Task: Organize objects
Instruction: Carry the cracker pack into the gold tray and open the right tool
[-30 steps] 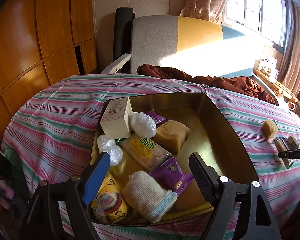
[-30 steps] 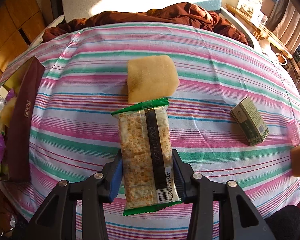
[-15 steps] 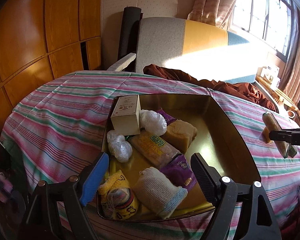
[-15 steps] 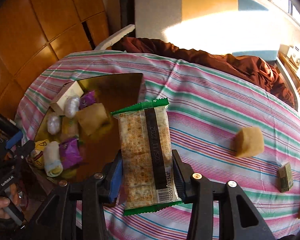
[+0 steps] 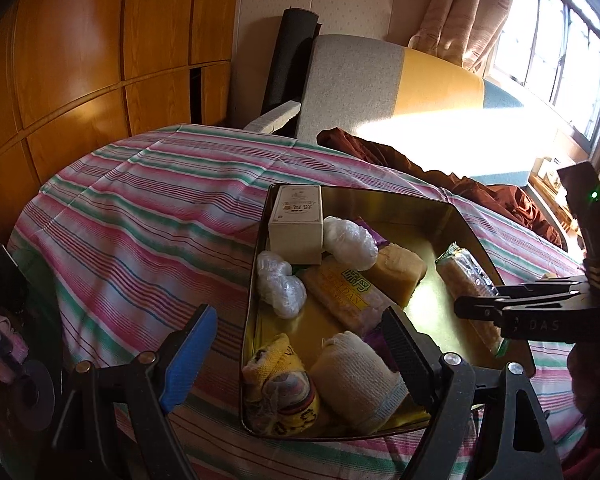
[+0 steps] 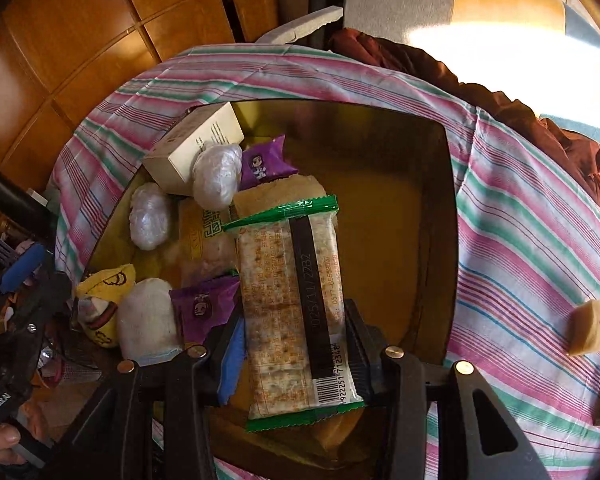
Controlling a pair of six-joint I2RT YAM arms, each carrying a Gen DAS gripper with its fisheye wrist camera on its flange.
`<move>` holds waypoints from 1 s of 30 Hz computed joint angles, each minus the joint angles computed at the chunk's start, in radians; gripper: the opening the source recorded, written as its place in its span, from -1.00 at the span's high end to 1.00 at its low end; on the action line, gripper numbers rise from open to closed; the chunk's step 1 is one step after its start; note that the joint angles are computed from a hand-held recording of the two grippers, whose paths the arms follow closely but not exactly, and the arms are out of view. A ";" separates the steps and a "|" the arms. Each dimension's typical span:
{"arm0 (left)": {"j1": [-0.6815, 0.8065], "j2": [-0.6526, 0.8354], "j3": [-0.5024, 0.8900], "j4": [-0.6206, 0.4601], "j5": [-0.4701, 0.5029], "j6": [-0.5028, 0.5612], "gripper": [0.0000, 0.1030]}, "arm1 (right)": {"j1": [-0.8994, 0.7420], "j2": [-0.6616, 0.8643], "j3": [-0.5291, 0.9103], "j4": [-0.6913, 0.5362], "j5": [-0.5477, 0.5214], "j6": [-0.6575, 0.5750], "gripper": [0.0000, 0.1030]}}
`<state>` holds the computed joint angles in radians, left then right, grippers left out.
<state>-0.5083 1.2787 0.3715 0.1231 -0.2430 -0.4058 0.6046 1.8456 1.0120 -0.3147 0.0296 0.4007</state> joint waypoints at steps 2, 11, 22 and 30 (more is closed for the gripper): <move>0.017 -0.019 -0.014 0.008 0.004 0.002 -0.64 | 0.007 0.052 0.032 -0.009 -0.022 -0.013 0.13; 0.044 -0.036 -0.032 0.014 0.013 0.008 -0.64 | 0.023 0.148 0.068 -0.010 -0.026 -0.027 0.13; 0.009 -0.011 -0.015 -0.006 -0.018 -0.008 -0.72 | 0.025 0.076 -0.017 0.048 -0.004 -0.009 0.01; -0.019 -0.043 -0.011 -0.036 -0.045 -0.013 -0.76 | 0.031 -0.015 -0.095 0.071 0.037 -0.007 -0.22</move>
<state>-0.5273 1.2360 0.3604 0.0873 -0.2877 -0.4192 0.6353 1.8308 0.9175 -0.2441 0.0665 0.3933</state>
